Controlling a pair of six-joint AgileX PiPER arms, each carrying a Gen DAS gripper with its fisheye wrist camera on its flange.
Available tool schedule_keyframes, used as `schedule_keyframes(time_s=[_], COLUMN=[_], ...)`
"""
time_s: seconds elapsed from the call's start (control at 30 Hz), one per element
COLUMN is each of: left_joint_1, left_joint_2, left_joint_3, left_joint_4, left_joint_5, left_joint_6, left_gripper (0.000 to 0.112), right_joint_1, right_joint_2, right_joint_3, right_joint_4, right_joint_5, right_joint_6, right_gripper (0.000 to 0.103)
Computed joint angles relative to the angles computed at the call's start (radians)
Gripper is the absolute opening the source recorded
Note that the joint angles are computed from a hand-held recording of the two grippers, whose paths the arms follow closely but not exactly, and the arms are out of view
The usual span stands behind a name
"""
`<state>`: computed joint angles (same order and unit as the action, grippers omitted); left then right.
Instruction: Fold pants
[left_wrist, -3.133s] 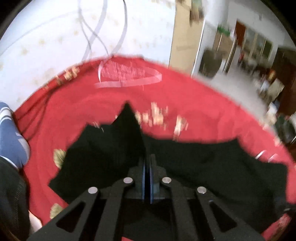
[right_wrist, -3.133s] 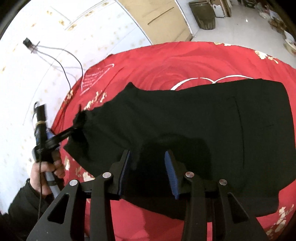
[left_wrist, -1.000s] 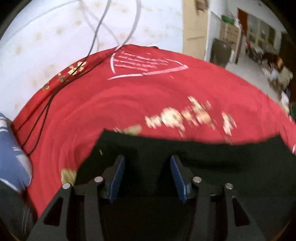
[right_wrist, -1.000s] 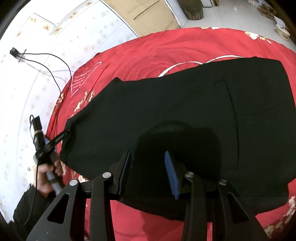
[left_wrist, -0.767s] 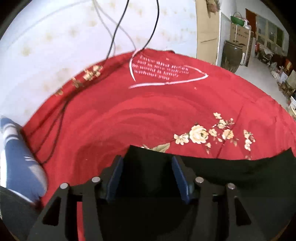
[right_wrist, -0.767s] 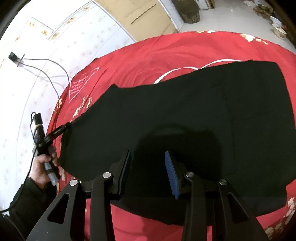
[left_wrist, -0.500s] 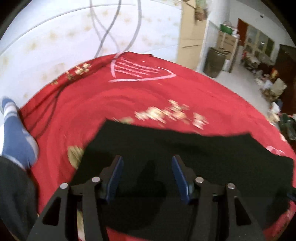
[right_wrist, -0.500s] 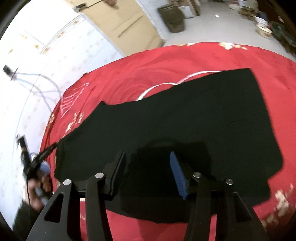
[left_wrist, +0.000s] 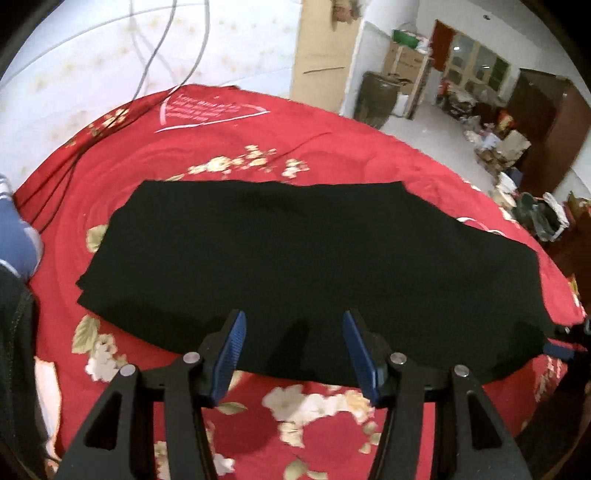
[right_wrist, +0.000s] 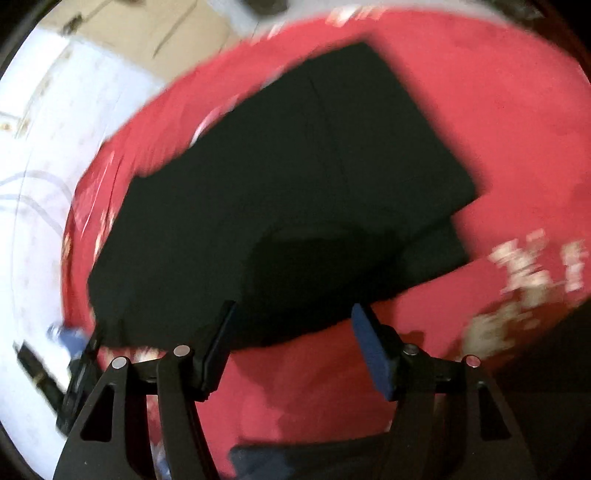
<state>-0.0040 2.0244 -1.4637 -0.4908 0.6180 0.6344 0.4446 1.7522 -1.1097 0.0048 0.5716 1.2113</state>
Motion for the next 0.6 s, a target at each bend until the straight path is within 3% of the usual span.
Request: schedule_keyframes(time_s=[0.07,0.2,0.33,0.4,0.53,0.6], left_joint_1=[-0.014,-0.039,-0.068,-0.072,-0.047,-0.024], left_joint_2=[0.001,0.037,0.054,0.036,0.004,-0.012], left_joint_3=[0.007,0.01,0.042,0.061,0.092,0.109], left_joint_4=[-0.022,0.007,0.109,0.107,0.083,0.07], left_joint_5=[-0.017,-0.027,-0.046,-0.058,-0.059,-0.081], left_joint_6=[0.025,-0.007,-0.074,-0.064,-0.056,-0.046], left_gripper=[0.059,0.059,0.058,0.058,0.058,0.058], right_joint_1=[0.008,0.028,0.066,0.071,0.065,0.084], right_joint_2=[0.018,0.121,0.284,0.316,0.283,0.233], right_joint_3=[-0.044,-0.169,-0.374,-0.427,-0.383,-0.332], right_joint_4=[-0.04,0.001,0.059,0.059,0.067,0.016], right_joint_5=[0.031,0.053,0.279,0.334,0.306,0.239], right_joint_6=[-0.02,-0.185,-0.322,-0.34,-0.324,-0.303], right_gripper=[0.057,0.026,0.026,0.026,0.026,0.026])
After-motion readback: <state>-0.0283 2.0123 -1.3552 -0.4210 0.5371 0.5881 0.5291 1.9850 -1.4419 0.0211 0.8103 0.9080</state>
